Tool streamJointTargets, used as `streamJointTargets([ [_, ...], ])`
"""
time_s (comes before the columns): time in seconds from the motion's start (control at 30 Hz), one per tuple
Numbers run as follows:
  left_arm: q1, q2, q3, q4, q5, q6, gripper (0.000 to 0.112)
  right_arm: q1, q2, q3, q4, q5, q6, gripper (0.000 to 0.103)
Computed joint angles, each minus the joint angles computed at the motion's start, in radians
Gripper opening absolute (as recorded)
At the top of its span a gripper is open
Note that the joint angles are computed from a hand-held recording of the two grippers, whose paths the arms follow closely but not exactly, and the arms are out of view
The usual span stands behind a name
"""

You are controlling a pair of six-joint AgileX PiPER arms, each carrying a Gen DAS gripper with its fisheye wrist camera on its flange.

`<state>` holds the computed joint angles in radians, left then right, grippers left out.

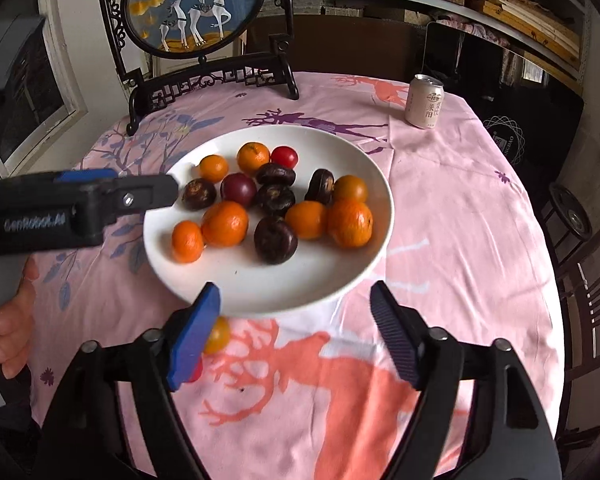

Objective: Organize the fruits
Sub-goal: 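Withdraw both open tools toward the last two fruits, then grasp a red tomato with the right tool while the left tool grasps a yellow-orange fruit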

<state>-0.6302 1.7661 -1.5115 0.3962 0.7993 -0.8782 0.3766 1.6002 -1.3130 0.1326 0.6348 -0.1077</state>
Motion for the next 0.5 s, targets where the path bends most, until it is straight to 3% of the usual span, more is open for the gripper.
streamJointTargets([
  [0.07,-0.054,-0.102,0.178,0.085,-0.05,-0.152,0.093,0.023,-0.076,0.109,-0.027,-0.066,0.061,0.094],
  [0.2,-0.143,-0.219,0.384,0.219,-0.041,-0.406,0.093,0.047,-0.156,0.205,0.014,-0.074,0.072,0.094],
  [0.37,-0.223,-0.292,0.481,0.324,0.032,-0.554,0.093,0.113,-0.178,0.241,-0.034,-0.065,0.134,0.094],
  [0.5,-0.231,-0.327,0.522,0.323,0.029,-0.57,0.093,0.154,-0.134,0.257,0.054,-0.067,0.072,0.094],
])
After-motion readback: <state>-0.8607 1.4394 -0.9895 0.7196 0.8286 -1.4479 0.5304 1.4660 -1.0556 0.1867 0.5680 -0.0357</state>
